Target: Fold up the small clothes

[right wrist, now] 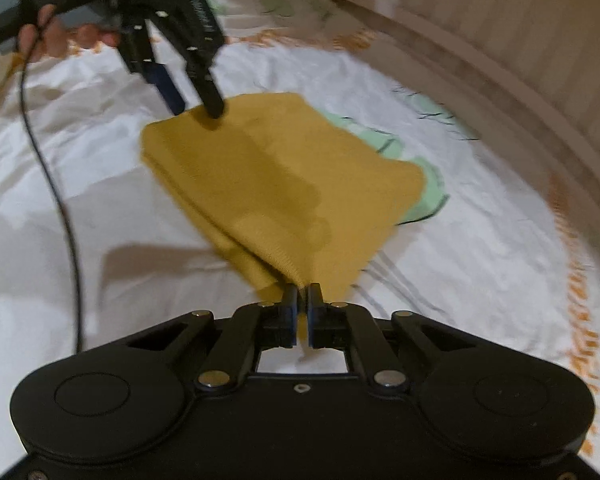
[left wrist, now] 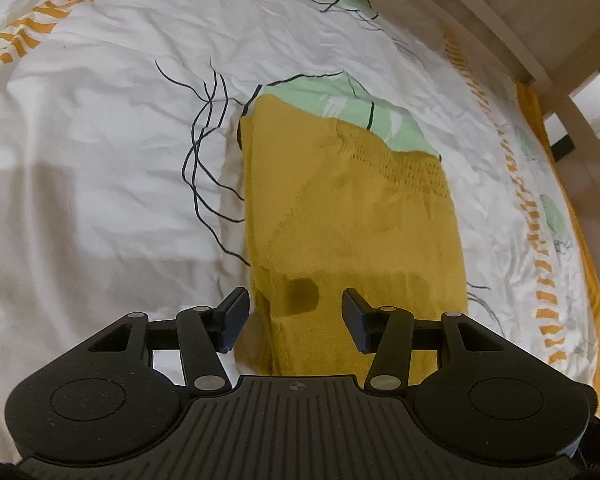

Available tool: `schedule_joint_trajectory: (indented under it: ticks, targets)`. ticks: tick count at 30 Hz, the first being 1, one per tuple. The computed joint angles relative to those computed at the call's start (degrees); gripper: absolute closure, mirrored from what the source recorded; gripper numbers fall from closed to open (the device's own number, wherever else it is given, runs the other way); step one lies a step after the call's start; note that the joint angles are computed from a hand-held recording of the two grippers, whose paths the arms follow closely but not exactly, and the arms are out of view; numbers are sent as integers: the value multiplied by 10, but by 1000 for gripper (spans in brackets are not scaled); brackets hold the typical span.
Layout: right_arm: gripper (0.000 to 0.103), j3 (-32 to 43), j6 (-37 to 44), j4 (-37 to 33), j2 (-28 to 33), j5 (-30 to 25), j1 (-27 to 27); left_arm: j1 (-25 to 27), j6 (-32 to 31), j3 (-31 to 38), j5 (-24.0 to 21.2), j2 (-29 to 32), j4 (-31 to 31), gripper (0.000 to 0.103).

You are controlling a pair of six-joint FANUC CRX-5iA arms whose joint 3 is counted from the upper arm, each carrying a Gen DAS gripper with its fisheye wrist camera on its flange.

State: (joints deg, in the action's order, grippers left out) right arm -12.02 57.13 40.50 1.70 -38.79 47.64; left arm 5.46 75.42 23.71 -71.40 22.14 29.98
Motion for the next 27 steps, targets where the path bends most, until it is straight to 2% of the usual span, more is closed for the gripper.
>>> schedule_joint_trajectory:
  ticks: [1, 4, 6, 7, 8, 10, 11, 13, 16, 23, 25, 27]
  targets:
    - [87, 1, 11, -16, -3, 7, -1, 1, -2, -2, 1, -1, 1, 54]
    - [86, 12, 17, -65, -13, 18, -11, 1, -5, -1, -2, 0, 0, 54]
    - [82, 18, -1, -96, -21, 33, -24, -1, -5, 13, -20, 10, -12, 54]
    - [76, 22, -13, -113, -24, 41, -32, -4, -4, 26, -35, 18, -22, 54]
    - [65, 25, -26, -126, -25, 51, -41, -6, -3, 36, -48, 23, -34, 54]
    - [55, 42, -54, -147, -17, 59, -57, -12, -6, 54, -69, 31, -63, 54]
    - [54, 60, -64, -159, -5, 53, -65, -12, -11, 52, -70, 32, -66, 54]
    - [54, 91, -90, -154, 22, 40, -76, -10, -11, 43, -65, 29, -61, 54]
    - [51, 123, -120, -96, 67, 32, -83, -7, -9, 39, -65, 29, -55, 54]
    - [47, 233, -110, -74, 167, -6, -94, -8, -4, 48, -70, 36, -50, 54]
    - [47, 272, -90, -98, 192, -32, -96, -8, -7, 47, -69, 34, -49, 54]
    - [66, 311, -47, -137, 213, -67, -99, -7, -13, 44, -68, 33, -46, 54]
